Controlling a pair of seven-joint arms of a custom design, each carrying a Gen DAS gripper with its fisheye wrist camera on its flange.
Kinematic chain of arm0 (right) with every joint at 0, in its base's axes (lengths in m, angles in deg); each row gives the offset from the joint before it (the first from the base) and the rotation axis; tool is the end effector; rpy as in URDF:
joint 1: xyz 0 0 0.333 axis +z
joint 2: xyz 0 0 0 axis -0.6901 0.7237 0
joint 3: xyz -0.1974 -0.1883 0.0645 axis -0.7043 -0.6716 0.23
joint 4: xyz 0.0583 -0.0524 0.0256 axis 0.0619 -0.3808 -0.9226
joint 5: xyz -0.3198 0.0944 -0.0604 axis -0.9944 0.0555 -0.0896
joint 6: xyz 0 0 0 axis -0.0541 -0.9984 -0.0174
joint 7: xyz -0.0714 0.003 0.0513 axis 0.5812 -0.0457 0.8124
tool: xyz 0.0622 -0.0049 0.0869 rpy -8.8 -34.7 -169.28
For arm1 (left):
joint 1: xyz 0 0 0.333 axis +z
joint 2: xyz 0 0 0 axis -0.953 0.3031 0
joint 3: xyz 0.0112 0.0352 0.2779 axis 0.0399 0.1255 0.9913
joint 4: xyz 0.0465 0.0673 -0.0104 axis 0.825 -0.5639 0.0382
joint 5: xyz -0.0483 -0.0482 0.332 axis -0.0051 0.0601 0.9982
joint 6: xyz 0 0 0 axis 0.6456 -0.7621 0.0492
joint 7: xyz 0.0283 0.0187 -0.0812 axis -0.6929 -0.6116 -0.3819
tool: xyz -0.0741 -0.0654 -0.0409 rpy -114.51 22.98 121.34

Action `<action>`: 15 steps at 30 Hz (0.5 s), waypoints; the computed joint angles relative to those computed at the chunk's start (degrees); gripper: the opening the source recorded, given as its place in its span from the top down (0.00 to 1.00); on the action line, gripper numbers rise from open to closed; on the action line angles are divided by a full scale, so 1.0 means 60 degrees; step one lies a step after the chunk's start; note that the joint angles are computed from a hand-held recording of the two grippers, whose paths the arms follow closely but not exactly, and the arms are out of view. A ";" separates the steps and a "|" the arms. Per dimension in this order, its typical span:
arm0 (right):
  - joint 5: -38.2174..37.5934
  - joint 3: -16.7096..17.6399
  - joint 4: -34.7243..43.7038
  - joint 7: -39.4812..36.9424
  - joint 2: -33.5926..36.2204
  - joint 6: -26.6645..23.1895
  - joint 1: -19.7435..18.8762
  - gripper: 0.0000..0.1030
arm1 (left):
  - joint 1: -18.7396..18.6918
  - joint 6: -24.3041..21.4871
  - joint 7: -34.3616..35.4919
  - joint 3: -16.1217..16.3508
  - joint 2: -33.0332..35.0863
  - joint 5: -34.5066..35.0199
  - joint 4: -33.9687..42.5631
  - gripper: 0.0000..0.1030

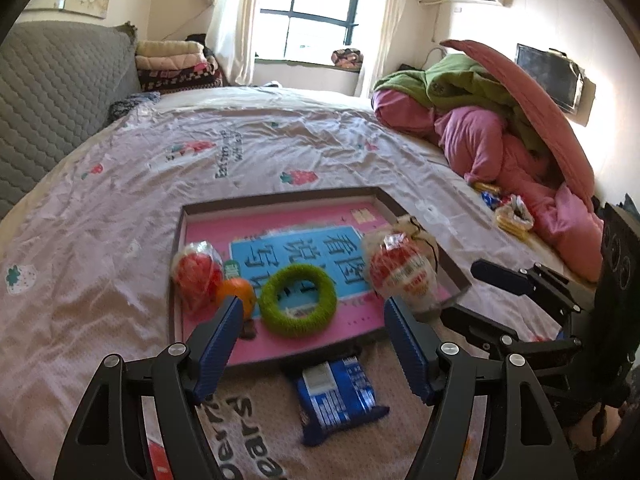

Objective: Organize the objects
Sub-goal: 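Withdraw both open grippers back from the tray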

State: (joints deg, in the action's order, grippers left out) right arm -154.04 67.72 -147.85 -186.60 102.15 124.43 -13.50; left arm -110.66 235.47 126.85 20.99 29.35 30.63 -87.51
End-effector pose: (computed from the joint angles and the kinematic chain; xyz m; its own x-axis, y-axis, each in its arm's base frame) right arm 0.5136 0.3452 0.3771 0.3030 -0.9529 -0.0133 -0.5235 -0.1548 -0.8378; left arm 0.5593 -0.4176 0.4123 -0.3812 -0.9130 0.1453 -0.6331 0.1433 -0.7607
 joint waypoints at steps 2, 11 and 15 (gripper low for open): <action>0.0066 0.0035 -0.0101 -0.0007 -0.0036 0.0024 0.0016 0.39 | 0.0023 -0.0053 0.0006 -0.0065 -0.0086 -0.0026 -0.0194 0.28; 0.0759 0.0164 -0.0831 -0.0561 -0.0299 0.0331 0.0225 0.39 | 0.0127 -0.0001 0.0024 -0.0294 -0.0289 -0.0213 -0.0820 0.28; 0.0940 0.0206 -0.1158 -0.0650 -0.0453 0.0377 0.0296 0.39 | 0.0017 -0.0155 0.0024 -0.0245 -0.0213 -0.0153 -0.0731 0.28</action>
State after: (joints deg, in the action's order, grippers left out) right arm -148.41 68.96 -154.80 -190.50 99.43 126.69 -11.72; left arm -110.56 234.54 127.00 19.52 28.07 29.72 -91.89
